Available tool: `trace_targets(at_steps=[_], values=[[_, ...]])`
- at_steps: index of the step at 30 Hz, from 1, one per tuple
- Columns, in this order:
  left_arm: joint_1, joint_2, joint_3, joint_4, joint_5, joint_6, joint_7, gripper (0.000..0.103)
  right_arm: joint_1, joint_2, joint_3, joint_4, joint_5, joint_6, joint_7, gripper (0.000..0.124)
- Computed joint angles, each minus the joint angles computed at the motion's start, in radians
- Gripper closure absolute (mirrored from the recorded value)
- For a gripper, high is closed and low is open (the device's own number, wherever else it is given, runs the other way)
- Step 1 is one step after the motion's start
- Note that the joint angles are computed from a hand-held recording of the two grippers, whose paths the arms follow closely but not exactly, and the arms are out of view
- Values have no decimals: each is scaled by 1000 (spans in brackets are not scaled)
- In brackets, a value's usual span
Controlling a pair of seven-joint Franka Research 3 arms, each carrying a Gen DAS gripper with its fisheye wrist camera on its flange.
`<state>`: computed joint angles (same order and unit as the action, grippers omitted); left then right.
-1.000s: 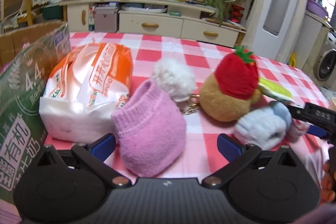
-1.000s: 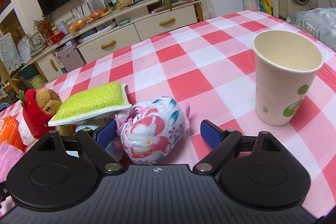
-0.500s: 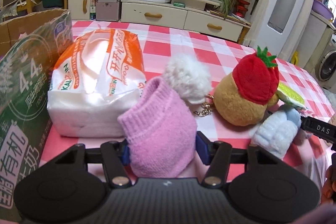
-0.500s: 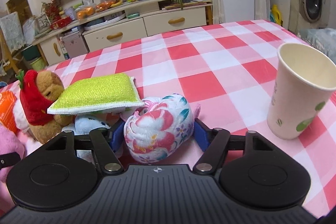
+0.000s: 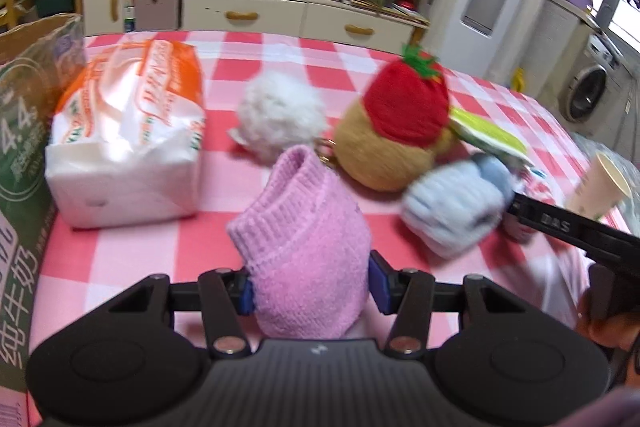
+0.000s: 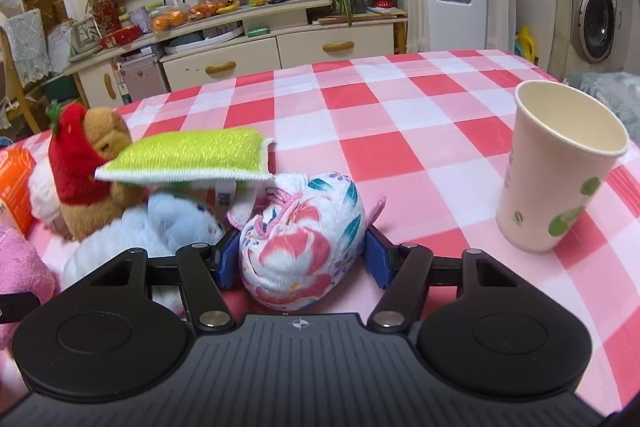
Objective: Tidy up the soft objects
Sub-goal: 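Carry the pink sock and floral pouch over the cardboard box and open both grippers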
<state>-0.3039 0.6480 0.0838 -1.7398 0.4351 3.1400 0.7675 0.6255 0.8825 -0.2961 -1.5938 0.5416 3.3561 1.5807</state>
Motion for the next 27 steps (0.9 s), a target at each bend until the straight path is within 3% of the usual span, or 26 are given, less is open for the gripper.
trace_targets(at_steps=[4,13,27], values=[[65,-15,-83,-26,-13,9,51,52,57,-3,-44,-35,39,20,8,46],[91,-57,-114,-90,-53,35,98,52,182,-18,-113,-106,148,45,-21,46],[63,-131,-70,-194,-98,107,108,51,83,-143,105,-221,130,92,-143,46]])
